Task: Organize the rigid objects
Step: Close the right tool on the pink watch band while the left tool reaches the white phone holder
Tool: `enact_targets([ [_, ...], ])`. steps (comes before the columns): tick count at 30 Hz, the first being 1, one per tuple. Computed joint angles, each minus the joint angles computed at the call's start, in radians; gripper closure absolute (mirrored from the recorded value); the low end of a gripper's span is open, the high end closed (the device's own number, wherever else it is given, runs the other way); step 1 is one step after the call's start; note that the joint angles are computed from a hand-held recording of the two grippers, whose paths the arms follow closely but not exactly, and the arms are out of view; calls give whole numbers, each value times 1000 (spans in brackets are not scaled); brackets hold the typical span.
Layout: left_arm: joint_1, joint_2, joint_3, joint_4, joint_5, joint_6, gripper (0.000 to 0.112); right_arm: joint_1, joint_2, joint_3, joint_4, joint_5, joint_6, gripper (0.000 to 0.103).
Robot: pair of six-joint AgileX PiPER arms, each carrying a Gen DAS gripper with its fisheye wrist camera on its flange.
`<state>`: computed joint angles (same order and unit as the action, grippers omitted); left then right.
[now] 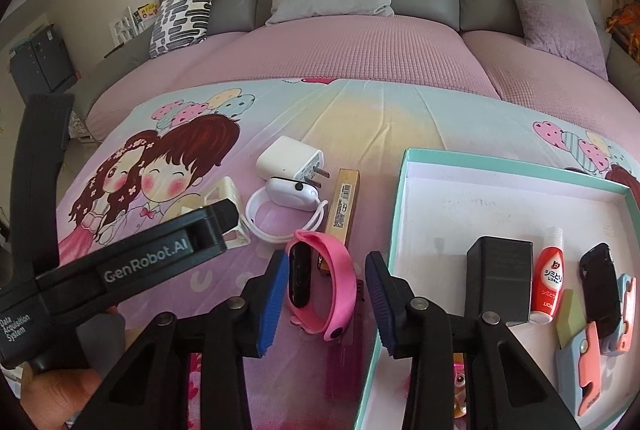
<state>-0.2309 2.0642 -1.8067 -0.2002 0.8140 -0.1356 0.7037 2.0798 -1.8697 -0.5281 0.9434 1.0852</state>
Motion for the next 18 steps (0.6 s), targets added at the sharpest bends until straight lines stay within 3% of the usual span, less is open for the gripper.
enact_targets([
  [3,-5,18,-19,1,8,-3,10,-4,5,-1,13,-1,-5,63],
  [11,-11,29,-27,1,3,2,11,-10,15,-1,27,6,-7,78],
  [13,-11,34,-34,-7,4,6,15,-13,11,6,27,2,0,81],
  [18,-12,42,-49,-24,9,16,42,-17,1,23,27,-7,11,86],
])
